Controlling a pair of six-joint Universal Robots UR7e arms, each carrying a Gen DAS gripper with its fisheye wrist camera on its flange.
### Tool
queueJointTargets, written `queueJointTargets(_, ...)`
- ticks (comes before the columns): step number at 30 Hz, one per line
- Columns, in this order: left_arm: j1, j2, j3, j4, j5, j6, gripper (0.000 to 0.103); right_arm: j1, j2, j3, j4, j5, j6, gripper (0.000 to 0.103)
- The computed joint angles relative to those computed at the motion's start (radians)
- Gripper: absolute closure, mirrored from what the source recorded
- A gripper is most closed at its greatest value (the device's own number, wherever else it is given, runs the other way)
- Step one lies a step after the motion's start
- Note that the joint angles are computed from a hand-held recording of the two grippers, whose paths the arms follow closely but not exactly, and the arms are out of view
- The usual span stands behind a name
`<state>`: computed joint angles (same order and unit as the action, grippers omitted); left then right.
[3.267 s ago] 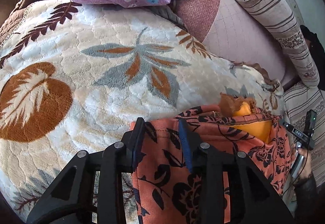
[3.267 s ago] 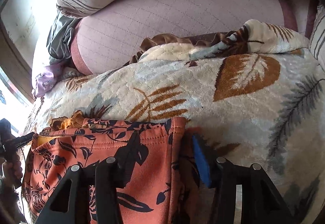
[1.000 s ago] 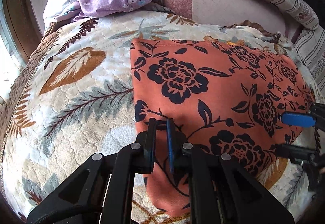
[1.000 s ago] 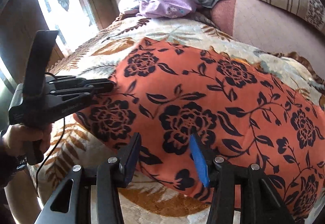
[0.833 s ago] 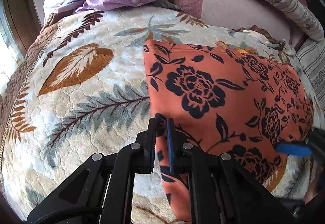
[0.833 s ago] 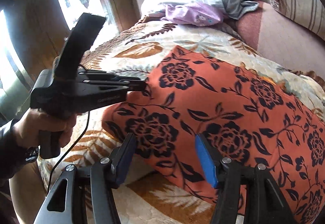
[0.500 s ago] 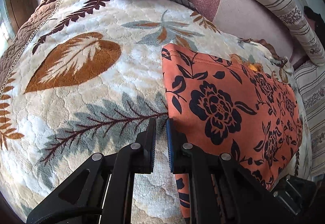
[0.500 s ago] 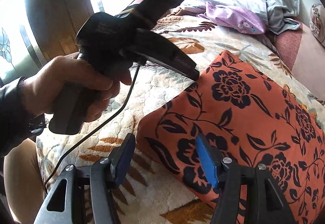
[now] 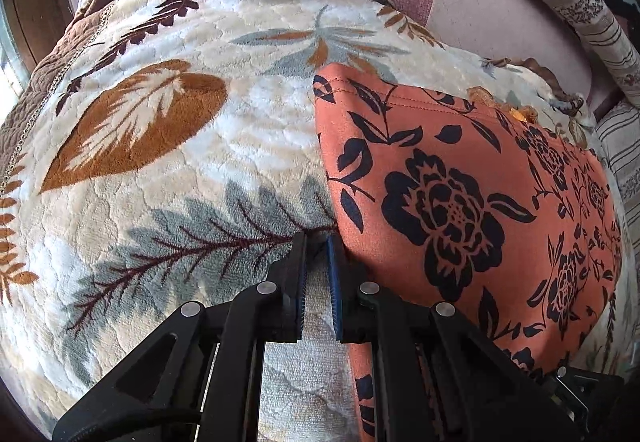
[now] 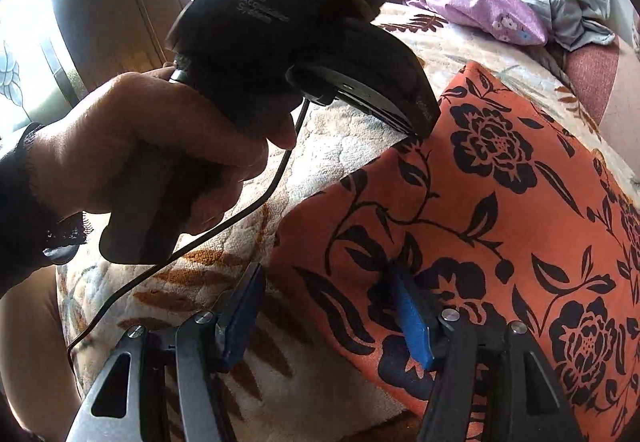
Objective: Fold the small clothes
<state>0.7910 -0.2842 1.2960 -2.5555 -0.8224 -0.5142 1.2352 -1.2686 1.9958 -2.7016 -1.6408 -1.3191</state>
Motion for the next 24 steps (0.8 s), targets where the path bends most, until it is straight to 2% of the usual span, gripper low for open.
queueJointTargets(4,0.008,-0.023,0.003,-0.017,-0.041,-0.018,0.096,-0.008,-0.046,-0.019,0.097,0.061,0.053,0.042)
queueJointTargets(9,0.028,-0.014,-0.046,-0.007,-0.09,-0.045,0.096,0.006,-0.054,0.003,0.029,0.046,0.014,0.042)
queueJointTargets(15,0.038,-0.002,-0.066,-0.035,-0.107,-0.052,0.096,0.006,-0.032,0.011,-0.009,0.033,0.007,0.042)
queueJointTargets(17,0.039,-0.013,-0.044,-0.093,-0.119,-0.042,0.096,0.005,-0.029,0.021,-0.035,0.025,0.001,0.042)
queueJointTargets(22,0.047,-0.051,0.014,-0.282,-0.203,-0.035,0.096,0.002,-0.037,0.016,-0.019,0.046,-0.012,0.042)
queueJointTargets(23,0.049,-0.049,0.009,-0.297,-0.224,-0.026,0.09,0.0,-0.051,0.035,-0.027,0.05,-0.016,0.042)
queueJointTargets(24,0.052,-0.042,-0.007,-0.292,-0.245,-0.015,0.073,0.0,-0.052,0.037,-0.036,0.054,-0.018,0.042)
